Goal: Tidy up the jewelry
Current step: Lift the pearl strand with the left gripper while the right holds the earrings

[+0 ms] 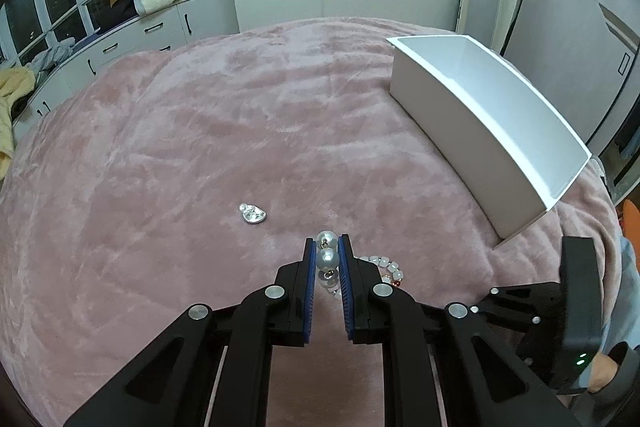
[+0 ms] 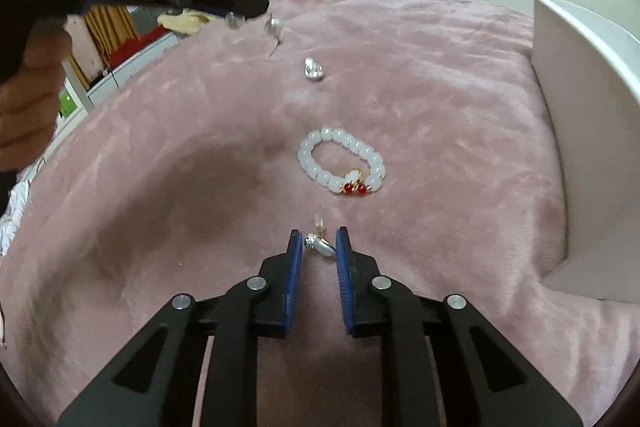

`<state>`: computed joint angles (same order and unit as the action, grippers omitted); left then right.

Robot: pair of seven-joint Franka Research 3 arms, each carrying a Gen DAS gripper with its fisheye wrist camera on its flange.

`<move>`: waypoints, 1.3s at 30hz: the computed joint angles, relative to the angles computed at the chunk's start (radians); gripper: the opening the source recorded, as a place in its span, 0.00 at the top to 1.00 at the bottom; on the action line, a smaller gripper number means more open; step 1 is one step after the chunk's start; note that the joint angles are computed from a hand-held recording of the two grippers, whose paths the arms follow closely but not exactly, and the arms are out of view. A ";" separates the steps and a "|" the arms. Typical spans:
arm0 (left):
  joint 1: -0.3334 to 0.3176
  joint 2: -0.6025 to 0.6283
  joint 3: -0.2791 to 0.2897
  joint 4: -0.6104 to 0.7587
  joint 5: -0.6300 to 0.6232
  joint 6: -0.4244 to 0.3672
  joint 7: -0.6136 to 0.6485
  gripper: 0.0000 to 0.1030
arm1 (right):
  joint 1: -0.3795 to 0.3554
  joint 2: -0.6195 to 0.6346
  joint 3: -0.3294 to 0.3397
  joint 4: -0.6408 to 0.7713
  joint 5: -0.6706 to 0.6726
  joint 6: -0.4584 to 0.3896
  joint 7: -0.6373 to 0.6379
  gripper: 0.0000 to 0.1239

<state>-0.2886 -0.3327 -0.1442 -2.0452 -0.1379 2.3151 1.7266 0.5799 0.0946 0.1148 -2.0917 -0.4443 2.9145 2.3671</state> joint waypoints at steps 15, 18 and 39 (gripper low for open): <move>0.002 -0.026 0.011 0.005 -0.011 -0.004 -0.003 0.83 | -0.018 0.045 0.028 0.083 0.006 -0.105 -0.059 0.25; -0.002 -0.036 0.016 -0.007 -0.014 -0.003 0.014 0.82 | 0.042 0.102 -0.007 0.151 -0.058 -0.211 -0.040 0.26; 0.022 -0.013 -0.019 -0.233 0.159 0.203 -0.047 0.50 | 0.000 -0.005 0.004 -0.023 0.007 -0.020 0.018 0.86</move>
<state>-0.2666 -0.3456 -0.1634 -2.2783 0.0212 2.5177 1.6794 0.5797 0.0893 0.1191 -2.1144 -0.4370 2.8943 2.3855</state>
